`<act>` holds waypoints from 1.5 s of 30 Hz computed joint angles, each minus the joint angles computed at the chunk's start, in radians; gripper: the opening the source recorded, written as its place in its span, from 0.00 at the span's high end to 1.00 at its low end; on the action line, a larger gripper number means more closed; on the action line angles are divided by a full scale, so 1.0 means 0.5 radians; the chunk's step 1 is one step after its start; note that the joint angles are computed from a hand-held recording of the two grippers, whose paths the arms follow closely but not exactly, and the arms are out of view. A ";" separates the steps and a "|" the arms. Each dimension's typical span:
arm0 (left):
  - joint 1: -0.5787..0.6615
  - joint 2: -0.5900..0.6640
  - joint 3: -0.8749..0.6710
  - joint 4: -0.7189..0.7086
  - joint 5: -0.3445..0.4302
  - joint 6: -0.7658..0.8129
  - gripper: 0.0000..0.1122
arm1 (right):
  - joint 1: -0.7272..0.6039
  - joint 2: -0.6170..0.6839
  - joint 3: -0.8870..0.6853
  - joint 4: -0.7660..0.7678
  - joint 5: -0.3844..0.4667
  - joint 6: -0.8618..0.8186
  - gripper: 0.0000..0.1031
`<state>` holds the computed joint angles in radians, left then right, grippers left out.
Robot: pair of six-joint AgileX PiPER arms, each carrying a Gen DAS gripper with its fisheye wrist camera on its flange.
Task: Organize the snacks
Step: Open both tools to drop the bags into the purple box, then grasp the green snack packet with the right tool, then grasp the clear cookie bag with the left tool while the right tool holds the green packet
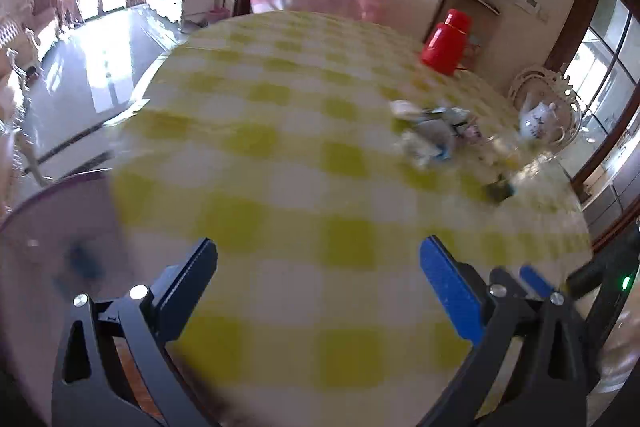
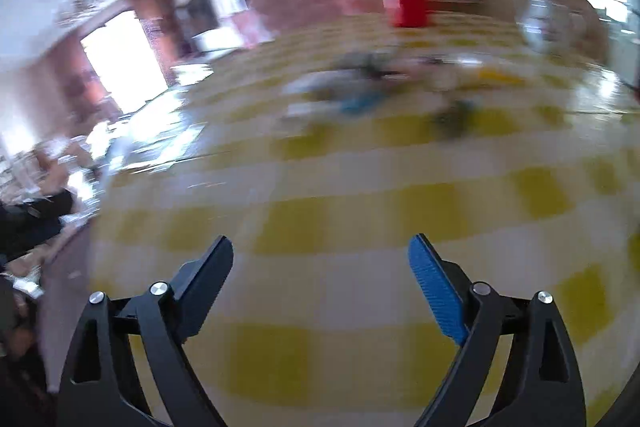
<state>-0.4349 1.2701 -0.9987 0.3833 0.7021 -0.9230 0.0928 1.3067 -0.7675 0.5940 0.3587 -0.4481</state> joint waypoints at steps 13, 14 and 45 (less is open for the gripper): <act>-0.298 1.273 -0.999 0.713 0.168 -0.672 0.10 | -0.340 0.873 -0.843 -0.360 0.021 0.039 0.16; -0.291 1.285 -0.979 0.703 0.141 -0.659 0.10 | -0.333 0.950 -0.940 -0.422 0.069 0.073 0.16; -0.024 2.012 -2.121 -0.017 0.338 0.613 0.64 | -0.515 0.954 -0.996 0.192 0.254 -0.443 0.64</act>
